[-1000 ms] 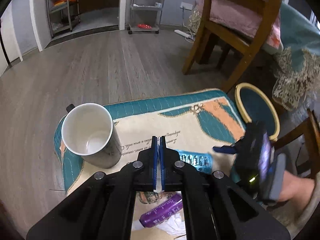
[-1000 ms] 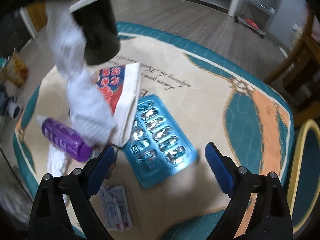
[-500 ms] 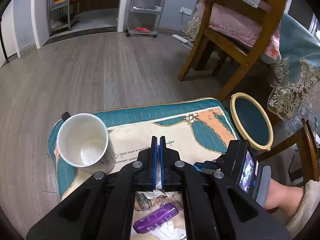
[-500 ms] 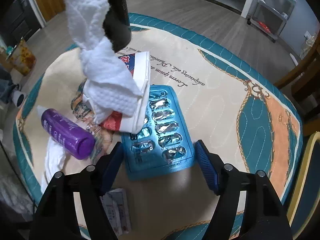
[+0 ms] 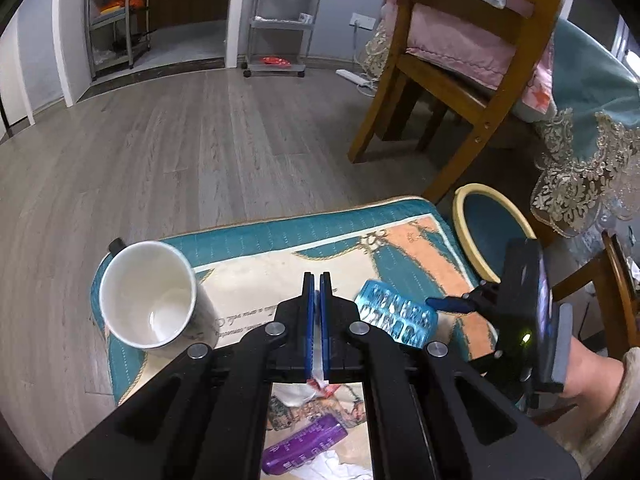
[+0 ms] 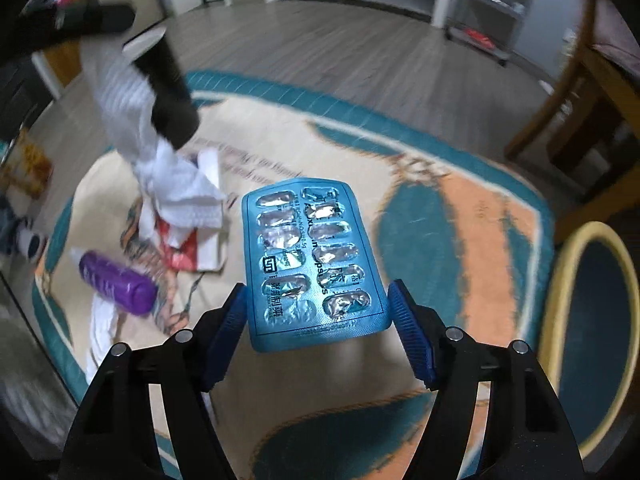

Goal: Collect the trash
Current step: 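Grasp the blue blister pack with the right tool and lift it, then carry the blister pack over the teal bin and open the right tool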

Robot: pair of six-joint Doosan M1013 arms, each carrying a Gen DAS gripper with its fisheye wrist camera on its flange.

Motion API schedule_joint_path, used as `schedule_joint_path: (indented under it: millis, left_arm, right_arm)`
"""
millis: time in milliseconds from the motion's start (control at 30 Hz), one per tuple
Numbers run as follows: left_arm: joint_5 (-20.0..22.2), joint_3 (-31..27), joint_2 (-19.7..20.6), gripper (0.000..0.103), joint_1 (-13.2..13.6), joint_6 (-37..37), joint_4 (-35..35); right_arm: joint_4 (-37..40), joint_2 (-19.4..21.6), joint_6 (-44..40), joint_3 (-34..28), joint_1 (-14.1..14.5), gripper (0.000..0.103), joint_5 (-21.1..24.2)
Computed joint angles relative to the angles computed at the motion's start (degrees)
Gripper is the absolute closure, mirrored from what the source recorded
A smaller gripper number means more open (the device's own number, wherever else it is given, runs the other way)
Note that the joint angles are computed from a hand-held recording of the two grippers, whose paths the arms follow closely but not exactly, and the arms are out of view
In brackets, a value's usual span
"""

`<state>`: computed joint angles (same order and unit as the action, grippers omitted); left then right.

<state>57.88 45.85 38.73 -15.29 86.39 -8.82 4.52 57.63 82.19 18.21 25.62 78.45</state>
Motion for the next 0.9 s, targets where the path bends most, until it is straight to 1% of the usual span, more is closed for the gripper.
schedule_joint_path:
  millis: [167,233,367,600,667,833,900]
  left_arm:
    - [-0.51,-1.11,0.24,0.101,-0.47,0.63,-0.57]
    - [-0.91,-1.55,0.30,0.101,-0.66,0.49,-0.88]
    - [-2.08,-2.16,0.27,0.101,-1.43,0.42,-0.77]
    - [-2.39,-5.19,1.30,0.101,-3.06,-0.11,-1.03]
    - [-2.74,-6.92,2.05,0.101,-3.87,-0.37,-1.48]
    - [-4.08,-11.28,4.37,0.101,-6.01,0.24,-2.89]
    - [-3.73,-13.57,5.84,0.101,-7.00,1.00,-2.88]
  right_arm:
    - [-0.50,-3.31,2.12,3.90,-0.50,0.031,-4.48]
    - [-0.13,-2.47,2.85,1.58,-1.17,0.031,-4.12]
    - [-0.91,-3.51,5.18,2.43,-1.74,0.031,-5.85]
    - [-1.69,-8.47,9.54,10.38,-3.19,0.031,-11.34]
    - [-2.61,-10.43,10.35,13.89,-3.52,0.031,-13.45]
    - [-5.13,-15.08,14.68,20.79,-5.54,0.031,-16.56]
    - [-6.70,-16.42,16.61,23.02,-6.26,0.031,-17.48]
